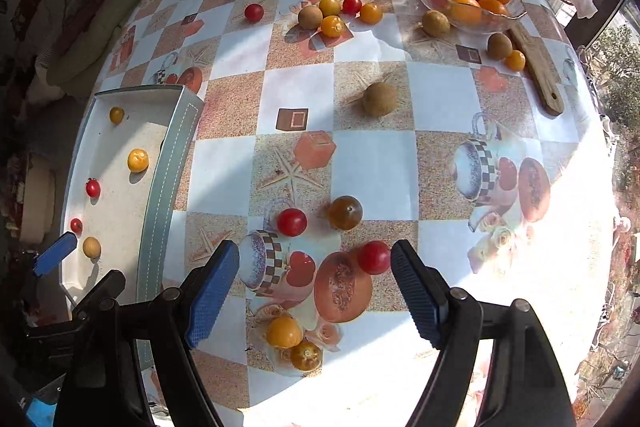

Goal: Organize fruits
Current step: 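Move both open grippers back over the tomatoes on the tablecloth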

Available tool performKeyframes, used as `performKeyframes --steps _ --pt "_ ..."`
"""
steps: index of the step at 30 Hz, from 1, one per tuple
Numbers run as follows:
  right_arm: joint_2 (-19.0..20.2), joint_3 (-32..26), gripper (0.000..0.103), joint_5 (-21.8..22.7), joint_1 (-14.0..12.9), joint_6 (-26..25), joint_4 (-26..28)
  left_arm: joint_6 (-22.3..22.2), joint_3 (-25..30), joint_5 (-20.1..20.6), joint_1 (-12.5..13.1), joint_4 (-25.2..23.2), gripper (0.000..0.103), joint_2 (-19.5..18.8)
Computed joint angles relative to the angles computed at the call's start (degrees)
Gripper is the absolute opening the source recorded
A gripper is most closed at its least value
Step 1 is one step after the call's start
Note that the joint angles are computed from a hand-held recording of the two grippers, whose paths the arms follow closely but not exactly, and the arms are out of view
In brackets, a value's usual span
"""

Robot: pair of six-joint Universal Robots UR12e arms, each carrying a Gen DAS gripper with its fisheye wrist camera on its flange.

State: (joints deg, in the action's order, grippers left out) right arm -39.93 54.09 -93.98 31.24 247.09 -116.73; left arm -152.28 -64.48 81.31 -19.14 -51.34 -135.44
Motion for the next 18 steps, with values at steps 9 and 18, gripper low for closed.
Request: performKeyframes --steps 9,18 --pt "-1.69 4.81 0.073 0.64 0.36 1.68 -0.81 -0.77 4.42 -2.16 -1.47 -3.81 0.084 -2.33" --pt "-1.34 5.45 0.054 0.39 0.15 -0.53 -3.07 -0.45 6.25 -2.52 -2.44 -6.69 0.084 -3.48"
